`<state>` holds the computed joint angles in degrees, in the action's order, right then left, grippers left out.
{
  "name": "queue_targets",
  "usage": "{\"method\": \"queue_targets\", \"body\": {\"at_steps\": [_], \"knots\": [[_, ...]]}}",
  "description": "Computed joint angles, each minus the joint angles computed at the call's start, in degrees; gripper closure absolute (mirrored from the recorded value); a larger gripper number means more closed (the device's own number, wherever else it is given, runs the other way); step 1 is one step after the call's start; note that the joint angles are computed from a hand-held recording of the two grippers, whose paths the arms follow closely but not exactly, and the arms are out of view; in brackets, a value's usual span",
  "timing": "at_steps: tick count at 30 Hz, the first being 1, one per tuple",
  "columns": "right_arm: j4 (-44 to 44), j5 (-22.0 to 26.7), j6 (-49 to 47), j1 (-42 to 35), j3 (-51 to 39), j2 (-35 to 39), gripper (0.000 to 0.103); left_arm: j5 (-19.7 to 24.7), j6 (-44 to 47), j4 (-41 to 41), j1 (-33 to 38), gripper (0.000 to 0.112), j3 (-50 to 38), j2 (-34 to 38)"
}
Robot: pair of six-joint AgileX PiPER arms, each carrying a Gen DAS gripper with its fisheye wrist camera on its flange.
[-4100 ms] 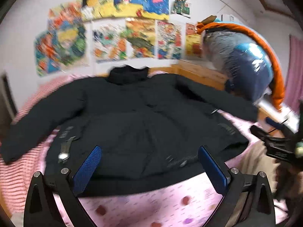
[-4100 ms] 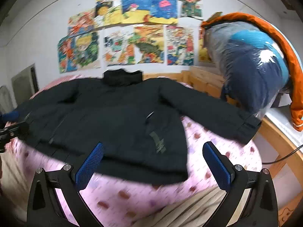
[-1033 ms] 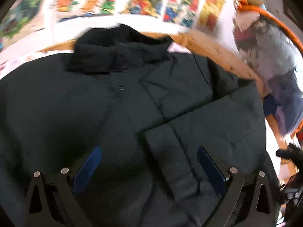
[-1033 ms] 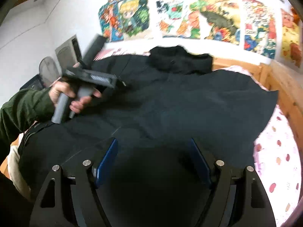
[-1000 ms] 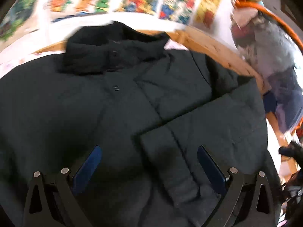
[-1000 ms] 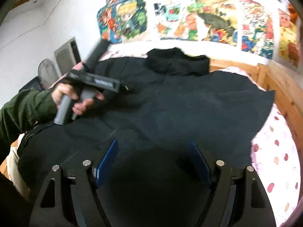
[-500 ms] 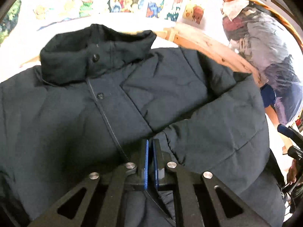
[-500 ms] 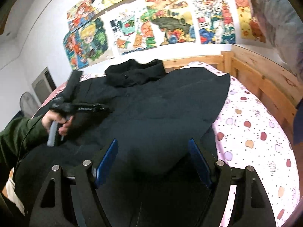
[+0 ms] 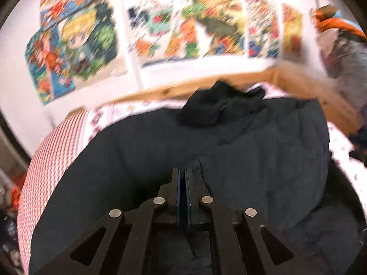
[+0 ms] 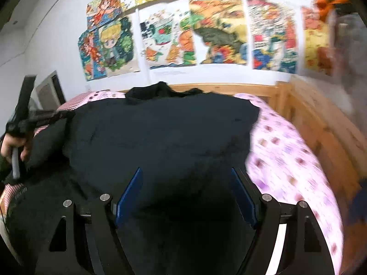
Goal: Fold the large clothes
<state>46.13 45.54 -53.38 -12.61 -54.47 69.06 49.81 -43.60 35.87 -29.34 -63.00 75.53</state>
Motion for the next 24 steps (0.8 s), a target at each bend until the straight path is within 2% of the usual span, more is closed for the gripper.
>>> {"method": "queue_targets", "body": {"at_steps": [2, 4, 10, 15, 17, 19, 20, 21, 22, 23, 24], "knots": [[-4.9, -1.68, 6.32, 6.39, -7.43, 8.79, 0.031, 0.25, -0.33, 0.83, 2.02, 0.108, 0.79, 2.56], [-9.6, -1.51, 11.2, 11.38, -14.03, 17.17, 0.031, -1.62, -1.43, 2.84, 4.24, 0.108, 2.07, 5.99], [-31.91, -7.72, 30.28, 23.0, -21.2, 33.12, 0.031, -3.93, -2.84, 4.1, 8.39, 0.108, 2.83, 13.01], [-34.51, -11.55, 32.48, 24.83, -18.51, 34.16, 0.028, -7.75, -1.73, 2.2, 9.67, 0.107, 5.17, 10.39], [-34.47, -12.37, 32.47, 25.02, -16.93, 32.54, 0.028, -11.4, -0.9, 0.97, 9.92, 0.105, 8.04, 5.98], [-34.52, -14.2, 33.36, 25.34, -13.6, 28.63, 0.025, -16.2, 4.26, -4.12, 12.13, 0.103, 10.81, 0.93], [-34.04, -15.21, 33.12, 25.34, -12.0, 26.88, 0.023, -16.73, 7.18, -7.28, 12.63, 0.094, 11.82, -2.15], [-33.3, -16.24, 32.83, 25.75, -10.01, 24.04, 0.014, -16.67, 8.97, -9.17, 12.89, 0.085, 12.5, -4.54], [-33.12, -16.82, 33.01, 26.53, -8.46, 21.15, 0.006, -16.23, 9.99, -10.72, 12.81, 0.062, 13.51, -7.98], [-33.62, -17.36, 33.82, 27.77, -7.4, 18.75, 0.005, -16.32, 9.71, -11.17, 12.75, 0.048, 14.58, -10.5], [-33.4, -17.39, 33.55, 28.7, -6.81, 16.49, 0.005, -16.58, 7.97, -10.97, 12.34, 0.027, 16.42, -14.84]]}}
